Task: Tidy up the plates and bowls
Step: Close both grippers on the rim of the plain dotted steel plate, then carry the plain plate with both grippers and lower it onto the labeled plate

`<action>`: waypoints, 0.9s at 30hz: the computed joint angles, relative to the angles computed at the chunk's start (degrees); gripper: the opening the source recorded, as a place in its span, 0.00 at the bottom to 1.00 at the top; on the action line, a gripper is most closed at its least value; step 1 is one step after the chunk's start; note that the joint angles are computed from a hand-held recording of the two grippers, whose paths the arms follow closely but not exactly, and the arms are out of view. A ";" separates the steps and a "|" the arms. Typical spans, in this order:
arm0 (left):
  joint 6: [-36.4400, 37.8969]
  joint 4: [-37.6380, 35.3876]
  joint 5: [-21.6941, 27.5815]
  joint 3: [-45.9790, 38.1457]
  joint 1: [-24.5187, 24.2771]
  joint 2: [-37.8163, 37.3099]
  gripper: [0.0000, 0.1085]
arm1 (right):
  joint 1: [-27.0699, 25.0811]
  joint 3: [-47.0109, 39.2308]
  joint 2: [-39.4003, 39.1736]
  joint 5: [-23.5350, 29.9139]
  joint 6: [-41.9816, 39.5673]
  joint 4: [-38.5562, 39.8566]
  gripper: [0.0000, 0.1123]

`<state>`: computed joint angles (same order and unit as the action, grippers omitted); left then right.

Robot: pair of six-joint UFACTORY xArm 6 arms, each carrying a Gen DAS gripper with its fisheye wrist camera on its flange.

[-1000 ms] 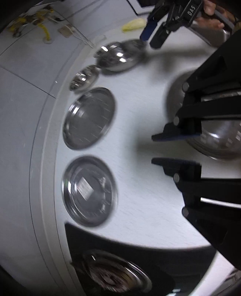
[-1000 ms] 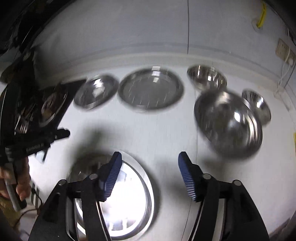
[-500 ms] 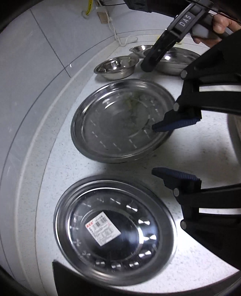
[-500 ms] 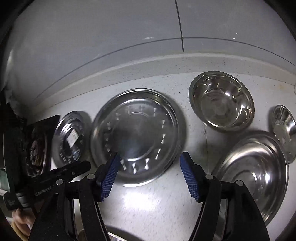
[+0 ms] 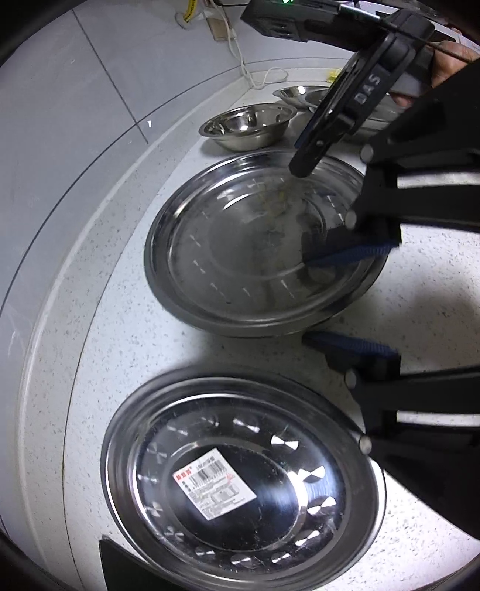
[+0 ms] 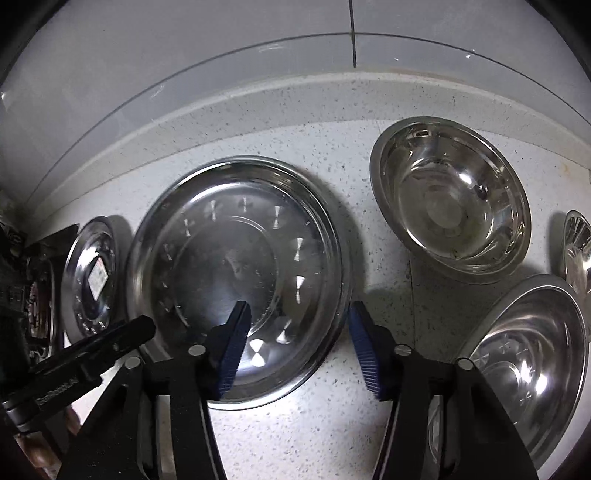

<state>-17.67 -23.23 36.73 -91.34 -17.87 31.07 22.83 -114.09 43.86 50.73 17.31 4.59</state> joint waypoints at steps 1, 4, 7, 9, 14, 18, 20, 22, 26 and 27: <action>-0.84 1.27 -0.18 -0.04 -0.11 0.05 0.19 | 0.14 -0.01 0.18 -0.15 0.67 -1.29 0.33; -2.03 3.34 -0.93 0.55 -0.22 -0.10 0.12 | 0.56 1.08 -0.05 -1.16 4.33 -6.73 0.11; -2.48 4.61 -1.67 1.69 -0.58 -1.06 0.13 | 0.58 2.74 -0.80 -2.65 4.78 -6.79 0.10; -2.33 4.28 -2.15 2.56 -0.68 -1.87 0.13 | 1.22 3.99 -1.56 -3.53 6.15 -9.44 0.10; -1.85 5.17 -4.81 6.74 -1.24 -6.62 0.13 | 1.52 10.80 -6.51 -8.54 8.74 -9.87 0.09; -1.81 6.04 -6.82 13.36 -1.64 -14.21 0.13 | 1.17 18.46 -14.00 -11.88 8.58 -10.18 0.09; -1.30 5.16 -7.07 17.35 -1.84 -18.54 0.13 | 1.80 23.70 -18.92 -13.81 9.14 -10.73 0.09; -1.13 5.22 -7.19 22.30 -2.29 -23.95 0.13 | 2.25 27.99 -22.95 -14.82 9.66 -11.11 0.09; -0.17 3.85 -6.17 32.99 -3.52 -35.42 0.13 | 4.32 40.33 -34.02 -16.98 11.17 -11.18 0.10; 0.44 3.35 -6.04 35.11 -3.77 -37.48 0.13 | 4.52 44.48 -37.78 -17.56 10.78 -10.50 0.10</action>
<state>-17.23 -19.88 30.69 -56.23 -21.64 -6.41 27.35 -69.61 6.07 33.17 28.08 -5.91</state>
